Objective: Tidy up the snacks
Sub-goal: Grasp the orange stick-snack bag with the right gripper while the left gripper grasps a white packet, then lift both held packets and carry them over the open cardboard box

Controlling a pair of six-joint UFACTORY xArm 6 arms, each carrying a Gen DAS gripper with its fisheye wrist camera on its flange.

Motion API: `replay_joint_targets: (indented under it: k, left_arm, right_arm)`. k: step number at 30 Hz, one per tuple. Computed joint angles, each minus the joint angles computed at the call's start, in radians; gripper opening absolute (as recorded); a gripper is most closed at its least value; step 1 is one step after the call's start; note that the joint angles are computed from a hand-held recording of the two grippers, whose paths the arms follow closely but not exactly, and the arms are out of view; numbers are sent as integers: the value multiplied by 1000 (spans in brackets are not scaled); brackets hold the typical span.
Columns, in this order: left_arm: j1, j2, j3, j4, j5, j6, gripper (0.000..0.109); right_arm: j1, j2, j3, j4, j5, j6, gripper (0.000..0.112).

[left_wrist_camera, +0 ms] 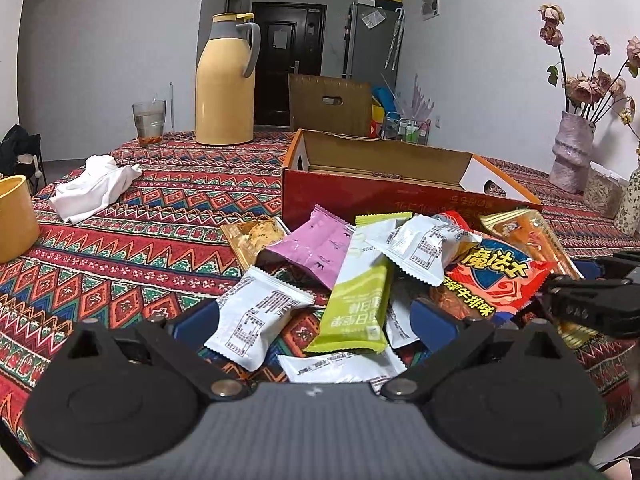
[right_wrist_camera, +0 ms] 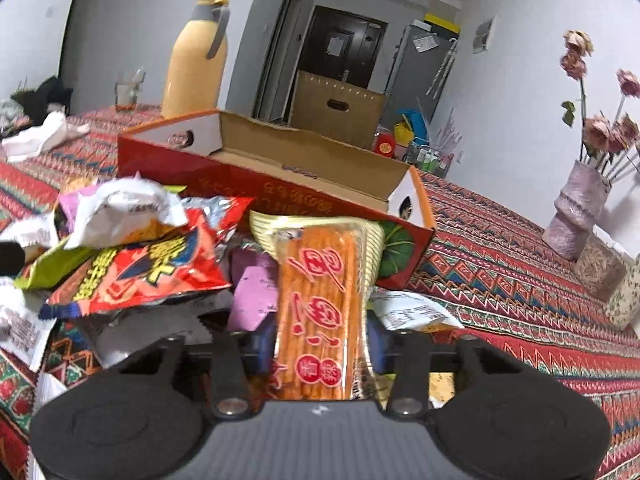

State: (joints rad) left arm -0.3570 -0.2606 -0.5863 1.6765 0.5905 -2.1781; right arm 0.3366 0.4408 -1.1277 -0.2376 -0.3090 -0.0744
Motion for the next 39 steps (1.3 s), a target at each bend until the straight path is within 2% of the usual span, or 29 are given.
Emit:
replay_joint_targets:
  k: [3, 9, 13, 16, 23, 31, 37, 39]
  left_arm:
    - [0, -2, 1, -2, 3, 3, 103]
    - [14, -5, -2, -20, 6, 38, 103]
    - [42, -8, -4, -29, 3, 99, 103]
    - [78, 6, -16, -70, -15, 195, 103]
    - [206, 56, -40, -141, -138, 349, 103]
    - [261, 116, -67, -137, -225, 366, 101]
    - [296, 138, -89, -47, -301, 287, 77]
    - [299, 133, -90, 5, -318, 238, 59]
  right_arm:
    - [-40, -7, 3, -156, -32, 168, 33]
    - [-78, -31, 49, -207, -139, 282, 33]
    - [-98, -44, 75, -196, -186, 315, 33]
    - [-107, -56, 98, -171, -214, 310, 33]
    - [-127, -69, 132, -131, -245, 317, 33]
    - [-134, -62, 129, -117, -223, 330, 33]
    - [-131, -58, 125, -123, -213, 339, 33]
    - [-131, -59, 125, -127, -213, 343, 33]
